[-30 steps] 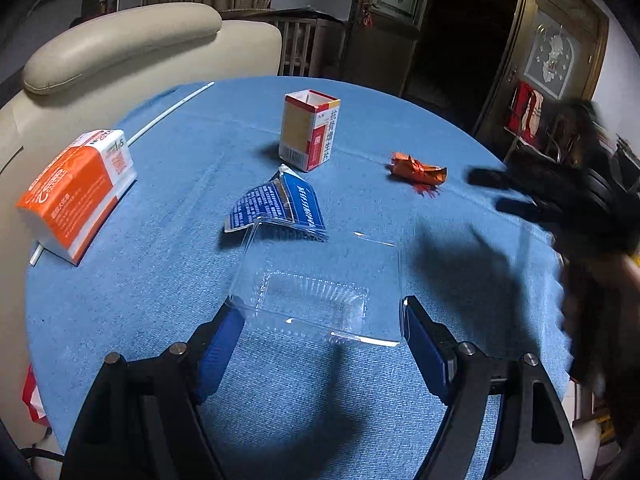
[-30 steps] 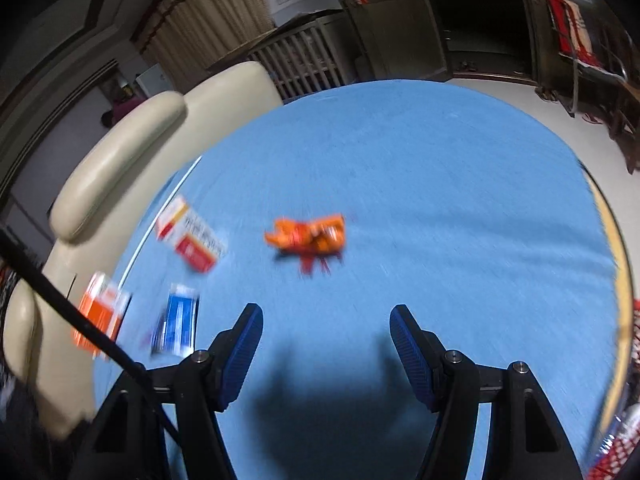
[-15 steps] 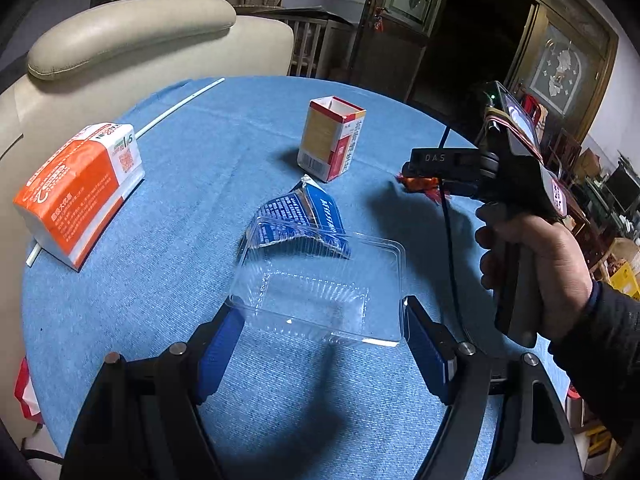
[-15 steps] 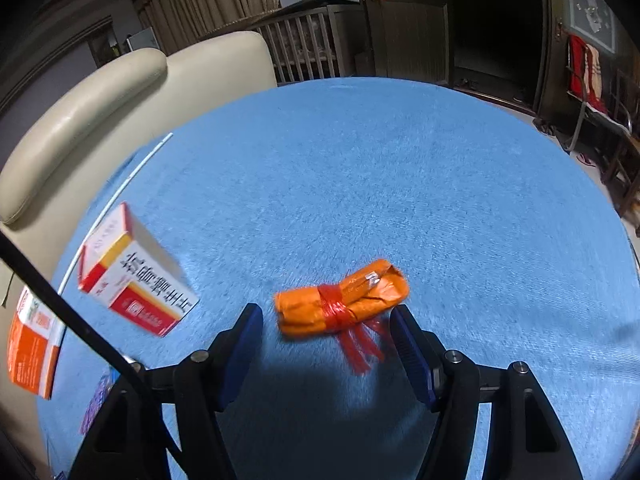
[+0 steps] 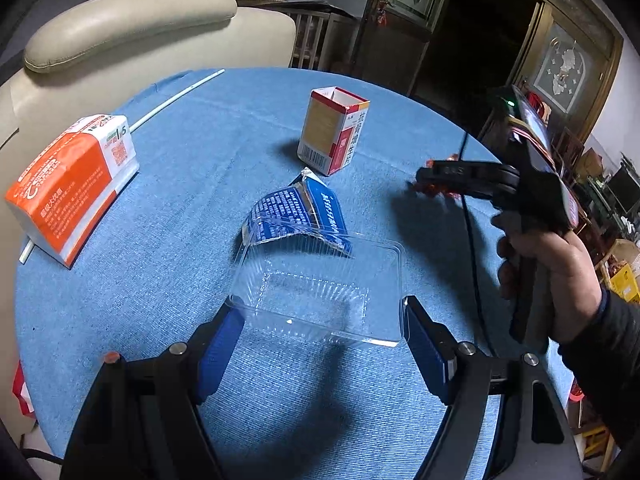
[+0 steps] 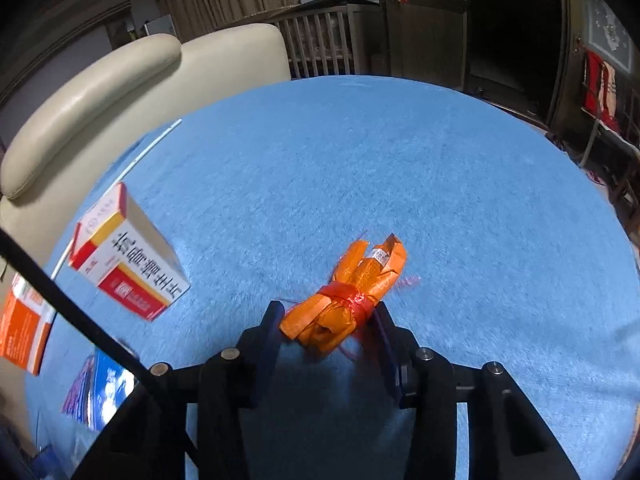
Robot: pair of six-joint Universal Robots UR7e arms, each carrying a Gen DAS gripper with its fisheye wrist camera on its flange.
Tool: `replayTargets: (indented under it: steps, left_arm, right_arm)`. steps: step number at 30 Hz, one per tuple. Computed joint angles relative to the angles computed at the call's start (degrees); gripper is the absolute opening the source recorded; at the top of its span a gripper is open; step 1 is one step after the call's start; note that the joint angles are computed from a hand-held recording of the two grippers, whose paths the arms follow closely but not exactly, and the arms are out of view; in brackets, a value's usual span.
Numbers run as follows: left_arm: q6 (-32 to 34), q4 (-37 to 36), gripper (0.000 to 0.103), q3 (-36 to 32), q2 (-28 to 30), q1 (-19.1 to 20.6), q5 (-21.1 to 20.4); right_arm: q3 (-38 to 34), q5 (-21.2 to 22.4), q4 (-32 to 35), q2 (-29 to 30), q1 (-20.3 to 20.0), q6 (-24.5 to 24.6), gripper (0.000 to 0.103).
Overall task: Collect trash
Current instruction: 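Grasp the orange wrapped bundle with the right tool while the left holds the tray, then carry the tray and orange bundle to the wastebasket and open both tools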
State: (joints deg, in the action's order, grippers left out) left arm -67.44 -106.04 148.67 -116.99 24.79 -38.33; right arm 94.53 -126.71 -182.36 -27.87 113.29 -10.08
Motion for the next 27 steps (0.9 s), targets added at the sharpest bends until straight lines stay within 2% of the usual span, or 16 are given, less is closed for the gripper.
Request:
replayTargets:
  steps: [8,15,19,27]
  left_arm:
    - [-4.67,4.54,0.080,-1.46,2.05,-3.78,-0.16]
    - [-10.06,8.15,0.080,-3.37,6.76,-7.79,-1.33]
    - [-11.92,9.10,0.080,-4.61,10.04,-8.92,-2.53]
    - [-13.39,9.01,0.080,-6.45,14.84,-10.68,-3.64]
  right_arm:
    - [11.28,4.14,-5.64,-7.84,0.72,0.60,0.046]
    - [22.37,6.98,-10.81,-15.44,1.76,1.96,0.046]
    - [27.84,8.65,-13.34,-19.48,1.26,3.63,0.046]
    - [35.05,10.69,-17.77,-25.00,0.25,3.92,0.046]
